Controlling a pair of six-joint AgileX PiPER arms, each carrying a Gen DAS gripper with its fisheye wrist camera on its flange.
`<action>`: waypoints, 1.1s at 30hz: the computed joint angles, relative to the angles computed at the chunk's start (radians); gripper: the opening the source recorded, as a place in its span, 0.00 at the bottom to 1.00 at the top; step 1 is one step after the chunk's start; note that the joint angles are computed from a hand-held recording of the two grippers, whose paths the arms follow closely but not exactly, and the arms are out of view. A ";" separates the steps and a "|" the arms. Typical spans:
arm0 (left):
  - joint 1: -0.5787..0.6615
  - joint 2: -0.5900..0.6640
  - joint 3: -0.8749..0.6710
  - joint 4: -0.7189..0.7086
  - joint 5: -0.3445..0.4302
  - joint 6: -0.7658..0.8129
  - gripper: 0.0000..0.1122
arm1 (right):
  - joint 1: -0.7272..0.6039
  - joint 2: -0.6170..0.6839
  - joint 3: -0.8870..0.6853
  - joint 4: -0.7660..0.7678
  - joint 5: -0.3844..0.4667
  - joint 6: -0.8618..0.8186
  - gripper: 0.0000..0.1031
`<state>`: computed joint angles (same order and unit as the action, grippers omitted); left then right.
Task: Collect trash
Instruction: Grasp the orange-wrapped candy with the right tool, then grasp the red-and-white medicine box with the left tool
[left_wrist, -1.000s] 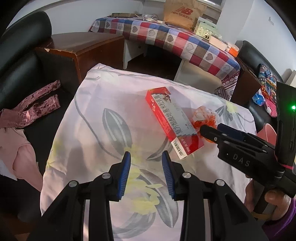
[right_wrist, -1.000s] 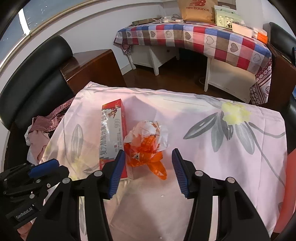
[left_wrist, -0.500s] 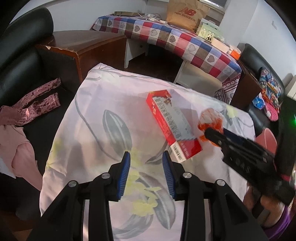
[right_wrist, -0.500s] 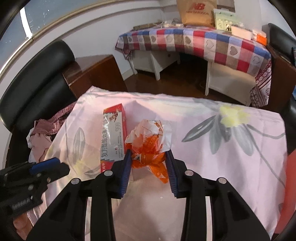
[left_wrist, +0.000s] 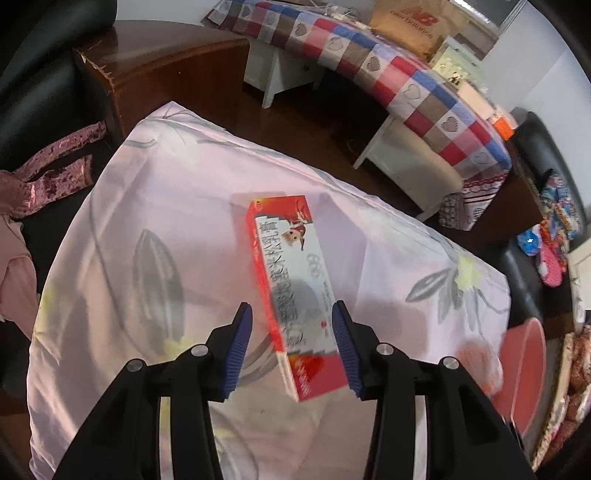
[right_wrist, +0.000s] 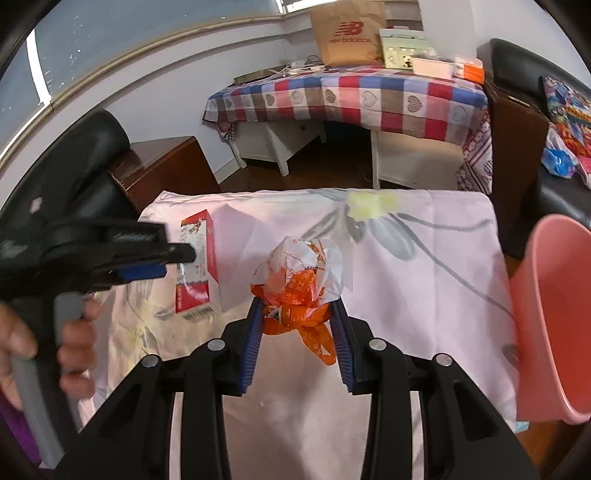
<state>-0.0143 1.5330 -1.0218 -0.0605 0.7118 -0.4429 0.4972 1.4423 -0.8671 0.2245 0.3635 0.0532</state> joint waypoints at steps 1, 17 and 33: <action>-0.011 0.015 -0.010 0.022 -0.001 -0.023 0.39 | -0.005 -0.011 0.011 0.006 0.000 -0.006 0.36; -0.123 0.079 -0.037 0.188 0.001 -0.228 0.42 | -0.057 -0.082 0.097 0.095 0.006 -0.114 0.36; -0.139 0.093 -0.018 0.242 -0.033 -0.282 0.42 | -0.033 -0.084 0.092 -0.012 0.031 -0.001 0.36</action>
<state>-0.1537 1.6265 -1.0402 0.1820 0.6784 -0.7245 0.4638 1.3581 -0.7748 0.2125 0.3944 0.0522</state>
